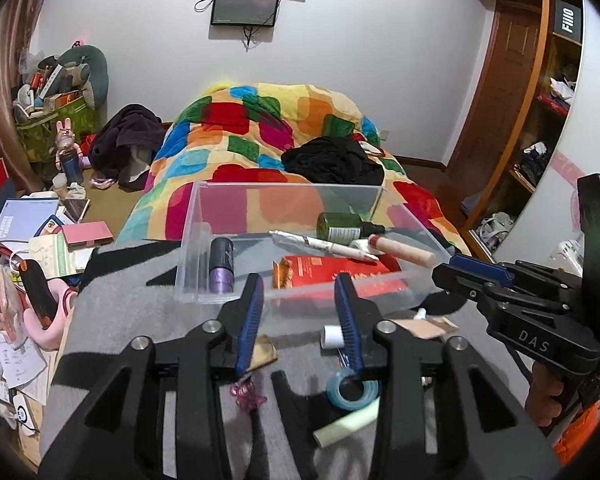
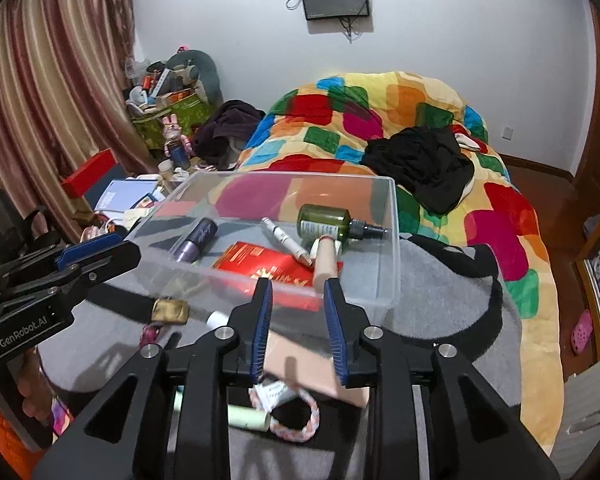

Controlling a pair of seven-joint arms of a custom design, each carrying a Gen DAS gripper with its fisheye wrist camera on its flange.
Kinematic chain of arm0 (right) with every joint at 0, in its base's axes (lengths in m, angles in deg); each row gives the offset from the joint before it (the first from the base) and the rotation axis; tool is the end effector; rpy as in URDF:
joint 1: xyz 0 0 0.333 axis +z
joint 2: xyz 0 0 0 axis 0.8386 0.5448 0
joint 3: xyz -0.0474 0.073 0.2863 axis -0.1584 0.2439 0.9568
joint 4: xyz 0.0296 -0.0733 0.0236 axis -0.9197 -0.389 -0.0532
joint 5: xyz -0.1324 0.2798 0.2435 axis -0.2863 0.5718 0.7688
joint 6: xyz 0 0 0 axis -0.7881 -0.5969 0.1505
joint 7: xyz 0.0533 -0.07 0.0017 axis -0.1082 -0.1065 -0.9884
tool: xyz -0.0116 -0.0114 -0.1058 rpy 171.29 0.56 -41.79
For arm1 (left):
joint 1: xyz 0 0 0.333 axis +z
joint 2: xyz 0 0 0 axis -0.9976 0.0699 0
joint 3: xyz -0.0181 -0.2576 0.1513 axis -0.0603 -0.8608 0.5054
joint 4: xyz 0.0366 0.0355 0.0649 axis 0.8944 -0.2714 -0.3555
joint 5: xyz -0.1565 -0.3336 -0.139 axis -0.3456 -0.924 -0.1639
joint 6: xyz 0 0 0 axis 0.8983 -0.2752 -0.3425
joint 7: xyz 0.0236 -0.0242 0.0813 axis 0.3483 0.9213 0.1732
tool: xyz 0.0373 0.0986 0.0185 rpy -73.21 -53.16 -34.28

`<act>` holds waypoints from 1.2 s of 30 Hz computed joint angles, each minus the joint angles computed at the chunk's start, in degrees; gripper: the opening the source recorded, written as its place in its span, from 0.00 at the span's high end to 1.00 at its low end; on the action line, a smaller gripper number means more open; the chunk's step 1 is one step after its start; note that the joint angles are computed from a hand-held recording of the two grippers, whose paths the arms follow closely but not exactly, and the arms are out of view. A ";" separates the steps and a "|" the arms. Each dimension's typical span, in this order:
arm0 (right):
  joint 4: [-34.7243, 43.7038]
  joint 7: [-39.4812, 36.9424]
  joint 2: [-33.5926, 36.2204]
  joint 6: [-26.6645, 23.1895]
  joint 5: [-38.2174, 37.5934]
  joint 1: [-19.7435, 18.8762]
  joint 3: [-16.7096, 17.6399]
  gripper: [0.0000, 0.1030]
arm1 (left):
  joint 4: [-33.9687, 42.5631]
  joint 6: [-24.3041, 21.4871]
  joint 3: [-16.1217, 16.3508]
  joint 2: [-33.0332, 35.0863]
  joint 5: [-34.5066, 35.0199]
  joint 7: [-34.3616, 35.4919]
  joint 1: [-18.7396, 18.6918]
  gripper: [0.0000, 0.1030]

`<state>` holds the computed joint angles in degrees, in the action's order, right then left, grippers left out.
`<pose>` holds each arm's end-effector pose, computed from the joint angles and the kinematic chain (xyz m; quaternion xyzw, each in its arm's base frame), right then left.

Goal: Organize objects
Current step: 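Grasp the braided rope with the right tool while the left tool grasps the pale green tube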

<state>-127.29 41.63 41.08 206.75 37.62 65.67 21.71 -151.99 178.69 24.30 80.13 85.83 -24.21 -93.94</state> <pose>0.6510 0.1636 0.3507 -0.7707 0.4933 -0.1489 0.3749 0.5998 -0.1713 0.3372 -0.6655 0.6135 -0.3454 0.2478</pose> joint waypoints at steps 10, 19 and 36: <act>-7.10 -5.36 -3.23 1.35 3.61 -0.06 -0.43 0.66 | -5.00 2.54 -2.39 0.91 -9.05 11.72 0.63 0.63; -7.40 3.37 -0.64 -5.03 -4.63 0.62 -3.84 0.66 | -7.87 2.31 -10.90 4.94 -26.86 34.33 5.04 0.62; -12.35 -7.50 -4.55 -2.88 5.68 -2.77 -0.65 0.93 | -17.16 8.78 5.95 -0.54 -33.51 37.52 -11.96 0.83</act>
